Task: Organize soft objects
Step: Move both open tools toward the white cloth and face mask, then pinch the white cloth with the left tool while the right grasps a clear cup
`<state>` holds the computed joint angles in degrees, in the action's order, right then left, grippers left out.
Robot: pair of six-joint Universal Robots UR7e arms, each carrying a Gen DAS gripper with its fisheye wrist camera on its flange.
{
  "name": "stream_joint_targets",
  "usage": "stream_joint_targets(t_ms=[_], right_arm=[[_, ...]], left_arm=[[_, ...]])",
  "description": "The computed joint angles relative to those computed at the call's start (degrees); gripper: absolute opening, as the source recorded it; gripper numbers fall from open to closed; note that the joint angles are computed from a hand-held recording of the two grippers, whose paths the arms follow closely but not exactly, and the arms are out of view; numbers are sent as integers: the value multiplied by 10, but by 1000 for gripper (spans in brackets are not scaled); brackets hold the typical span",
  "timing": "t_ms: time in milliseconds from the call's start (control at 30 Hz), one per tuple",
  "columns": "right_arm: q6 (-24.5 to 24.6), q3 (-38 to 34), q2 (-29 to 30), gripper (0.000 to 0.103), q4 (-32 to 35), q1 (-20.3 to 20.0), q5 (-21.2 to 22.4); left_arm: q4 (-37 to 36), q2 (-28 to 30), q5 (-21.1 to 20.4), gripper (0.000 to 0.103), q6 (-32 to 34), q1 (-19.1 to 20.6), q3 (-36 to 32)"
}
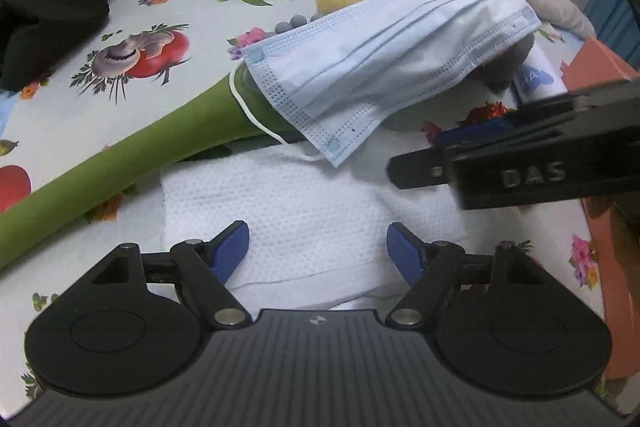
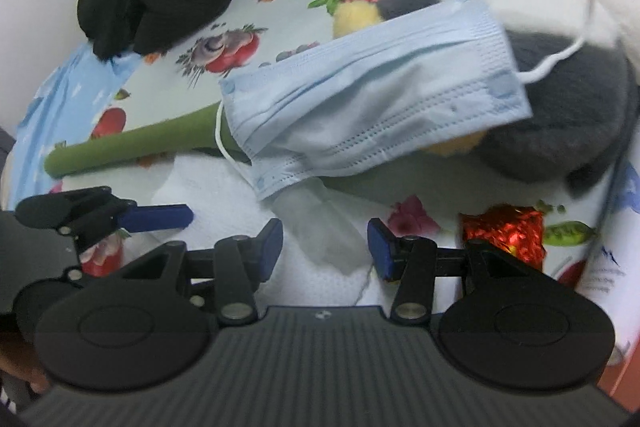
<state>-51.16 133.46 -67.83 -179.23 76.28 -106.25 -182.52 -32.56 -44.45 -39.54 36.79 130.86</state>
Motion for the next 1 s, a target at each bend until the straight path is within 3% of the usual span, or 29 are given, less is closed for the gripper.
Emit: stream_joint_targets(t_ms=[167,300,400,467,633,1000], right_arm=[[-16,-13,12,46,15,6,-22],[-20,-11,10,25,13,7,-34],[-6,-6,-6,20,24,4,-32],[-8,4,-18,18,15,4,-28],[4,23,-53,17,15,-1,-20],[37,97,-128,16,-17,-22,-7]], left_arm=[[35,7,16,78,-1,-9,-7],[49,10,22,72,-20,-12,-12],[46,12,25,56,-35,-17,-11],[44,10,21,37,-43,-20,-9],[31,-4,0,7,-84,-23,7],[56,-29,-1,5,-197,-94,44]])
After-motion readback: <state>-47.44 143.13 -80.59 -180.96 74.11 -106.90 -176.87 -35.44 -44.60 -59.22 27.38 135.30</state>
